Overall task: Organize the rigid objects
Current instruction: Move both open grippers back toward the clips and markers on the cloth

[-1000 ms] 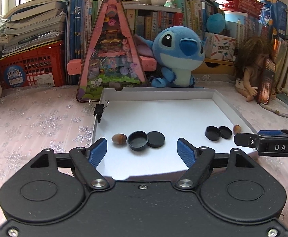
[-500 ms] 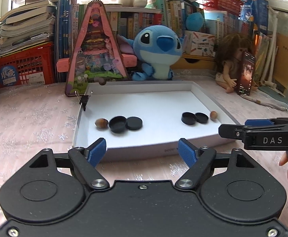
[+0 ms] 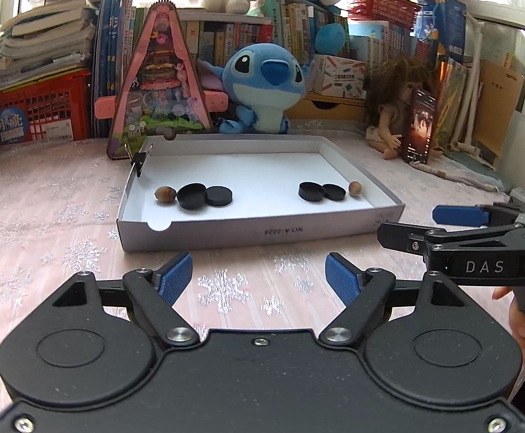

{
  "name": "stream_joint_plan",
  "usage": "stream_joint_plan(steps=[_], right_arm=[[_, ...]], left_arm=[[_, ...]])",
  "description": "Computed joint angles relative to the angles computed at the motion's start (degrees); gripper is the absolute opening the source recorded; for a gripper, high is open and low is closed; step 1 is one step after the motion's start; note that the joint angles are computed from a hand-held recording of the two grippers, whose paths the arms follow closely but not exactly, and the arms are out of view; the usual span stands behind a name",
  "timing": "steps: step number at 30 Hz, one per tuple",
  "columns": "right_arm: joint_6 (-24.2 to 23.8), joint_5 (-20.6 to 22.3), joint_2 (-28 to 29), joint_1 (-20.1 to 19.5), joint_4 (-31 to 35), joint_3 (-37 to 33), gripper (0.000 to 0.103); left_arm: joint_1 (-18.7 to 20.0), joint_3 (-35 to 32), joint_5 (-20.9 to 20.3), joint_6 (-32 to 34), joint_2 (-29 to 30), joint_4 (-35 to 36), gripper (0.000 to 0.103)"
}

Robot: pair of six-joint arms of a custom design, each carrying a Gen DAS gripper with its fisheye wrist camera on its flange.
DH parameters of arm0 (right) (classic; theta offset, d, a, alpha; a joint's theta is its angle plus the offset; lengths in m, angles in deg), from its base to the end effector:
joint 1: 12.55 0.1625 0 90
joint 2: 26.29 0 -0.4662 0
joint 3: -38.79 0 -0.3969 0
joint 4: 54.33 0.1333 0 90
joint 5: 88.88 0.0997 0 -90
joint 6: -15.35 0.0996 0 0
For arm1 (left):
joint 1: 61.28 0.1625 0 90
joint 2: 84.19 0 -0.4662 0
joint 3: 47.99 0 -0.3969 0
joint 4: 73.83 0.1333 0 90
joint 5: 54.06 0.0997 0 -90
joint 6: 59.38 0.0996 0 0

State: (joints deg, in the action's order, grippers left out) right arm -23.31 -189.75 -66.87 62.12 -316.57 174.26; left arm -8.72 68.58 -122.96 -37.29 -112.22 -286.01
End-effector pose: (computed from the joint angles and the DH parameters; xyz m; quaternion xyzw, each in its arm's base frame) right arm -0.0052 -0.4522 0.1462 0.0992 -0.7731 0.5207 0.3483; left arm -0.2038 -0.5444 -0.0373 0.4212 0.8432 -0.3053 0.1357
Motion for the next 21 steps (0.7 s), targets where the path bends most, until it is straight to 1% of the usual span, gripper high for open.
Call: stream_joint_plan(steps=[7, 13, 21], right_arm=[[-4.8, 1.3, 4.6, -0.4, -8.5, 1.5, 0.096], [-6.9, 2.5, 8.2, -1.0, -15.5, 3.1, 0.097], [-11.2, 6.0, 15.2, -3.3, -26.5, 4.5, 0.103]], left_arm=[[-0.1, 4.2, -0.2, 0.8, 0.1, -5.3, 0.08], [0.2, 6.9, -0.4, 0.5, 0.1, -9.0, 0.08], [0.3, 10.7, 0.7, 2.7, 2.3, -18.3, 0.081]])
